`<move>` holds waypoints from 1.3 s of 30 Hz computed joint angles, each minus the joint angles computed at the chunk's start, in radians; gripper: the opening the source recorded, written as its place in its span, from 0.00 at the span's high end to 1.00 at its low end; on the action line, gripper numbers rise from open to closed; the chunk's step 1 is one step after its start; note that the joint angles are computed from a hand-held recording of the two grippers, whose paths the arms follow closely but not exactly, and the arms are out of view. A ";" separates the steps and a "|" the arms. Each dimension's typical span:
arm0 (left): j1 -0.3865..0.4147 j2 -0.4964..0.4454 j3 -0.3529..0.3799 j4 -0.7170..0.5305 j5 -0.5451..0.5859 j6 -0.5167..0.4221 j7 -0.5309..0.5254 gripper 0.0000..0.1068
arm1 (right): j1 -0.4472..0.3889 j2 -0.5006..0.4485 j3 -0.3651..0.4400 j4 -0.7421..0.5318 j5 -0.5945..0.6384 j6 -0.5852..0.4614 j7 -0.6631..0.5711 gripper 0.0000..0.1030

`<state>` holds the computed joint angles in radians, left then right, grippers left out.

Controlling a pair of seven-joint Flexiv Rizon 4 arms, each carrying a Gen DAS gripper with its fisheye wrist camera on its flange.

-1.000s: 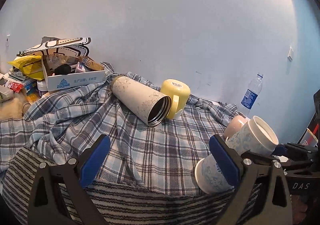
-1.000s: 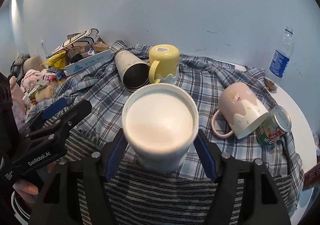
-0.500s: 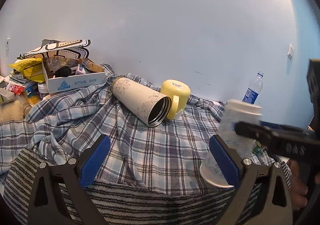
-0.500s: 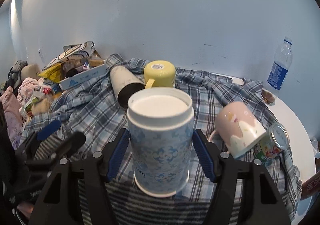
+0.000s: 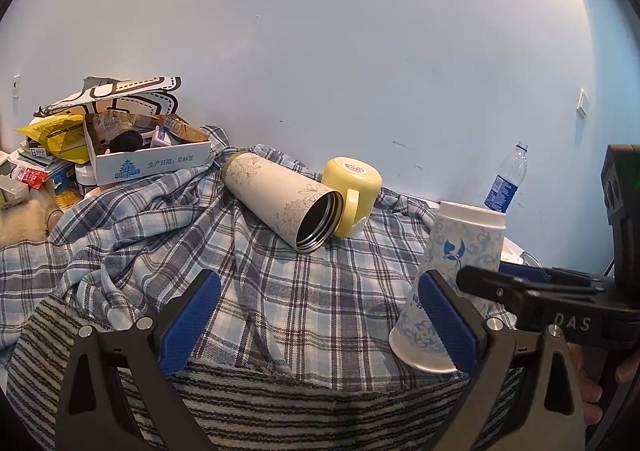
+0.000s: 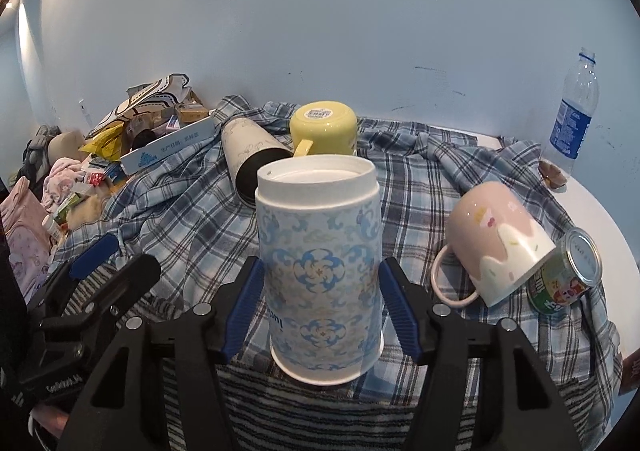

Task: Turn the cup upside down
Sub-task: 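Lower the inverted paper cup onto the shirt with the right gripper, then open the right gripper and pull back from the cup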

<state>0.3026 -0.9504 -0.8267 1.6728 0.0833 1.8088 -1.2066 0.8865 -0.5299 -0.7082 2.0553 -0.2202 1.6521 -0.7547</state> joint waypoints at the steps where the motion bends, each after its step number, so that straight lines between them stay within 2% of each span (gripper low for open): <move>1: 0.000 0.000 0.000 -0.001 0.000 -0.001 0.001 0.06 | -0.003 0.004 0.005 0.003 -0.002 -0.002 -0.004 0.41; 2: -0.001 0.000 0.001 -0.002 0.001 -0.002 0.002 0.06 | -0.005 0.009 0.009 0.004 -0.006 -0.006 -0.008 0.38; 4: -0.003 0.002 0.002 -0.001 0.000 -0.001 0.002 0.06 | 0.016 0.007 -0.014 0.009 -0.011 -0.010 -0.001 0.24; 5: -0.003 0.002 0.003 -0.001 -0.001 -0.001 0.002 0.06 | 0.024 0.006 -0.024 0.010 -0.013 -0.007 0.000 0.23; 9: 0.000 0.000 -0.001 0.000 -0.001 -0.003 0.000 0.06 | 0.040 -0.004 -0.042 -0.002 -0.017 -0.020 -0.005 0.23; 11: 0.000 0.000 -0.001 -0.001 -0.002 -0.006 0.002 0.06 | 0.014 -0.002 -0.012 -0.015 -0.027 -0.040 -0.002 0.34; 19: -0.001 0.003 0.002 0.000 -0.004 -0.006 0.005 0.06 | 0.026 -0.052 -0.057 -0.045 -0.028 0.001 0.040 0.35; 26: -0.011 0.008 0.014 -0.003 -0.013 -0.013 0.012 0.06 | -0.092 -0.062 0.069 -0.120 -0.044 -0.048 0.016 0.35; 29: -0.008 0.005 0.009 -0.003 -0.009 -0.009 0.021 0.06 | -0.032 -0.063 -0.002 -0.082 -0.059 -0.009 0.039 0.33; 31: -0.002 -0.001 -0.001 -0.001 -0.001 -0.003 0.027 0.06 | 0.037 -0.071 -0.079 -0.045 -0.028 0.044 0.034 0.20; 36: 0.014 -0.014 -0.024 0.006 0.033 0.023 0.032 0.06 | 0.212 -0.103 -0.263 0.055 0.096 0.125 -0.005 0.19; 38: 0.019 -0.017 -0.030 0.012 0.051 0.050 0.030 0.06 | 0.265 -0.111 -0.314 0.093 0.148 0.150 -0.023 0.18; 39: 0.009 -0.011 -0.014 0.015 0.057 0.086 0.019 0.06 | 0.282 -0.107 -0.325 0.107 0.166 0.156 -0.037 0.14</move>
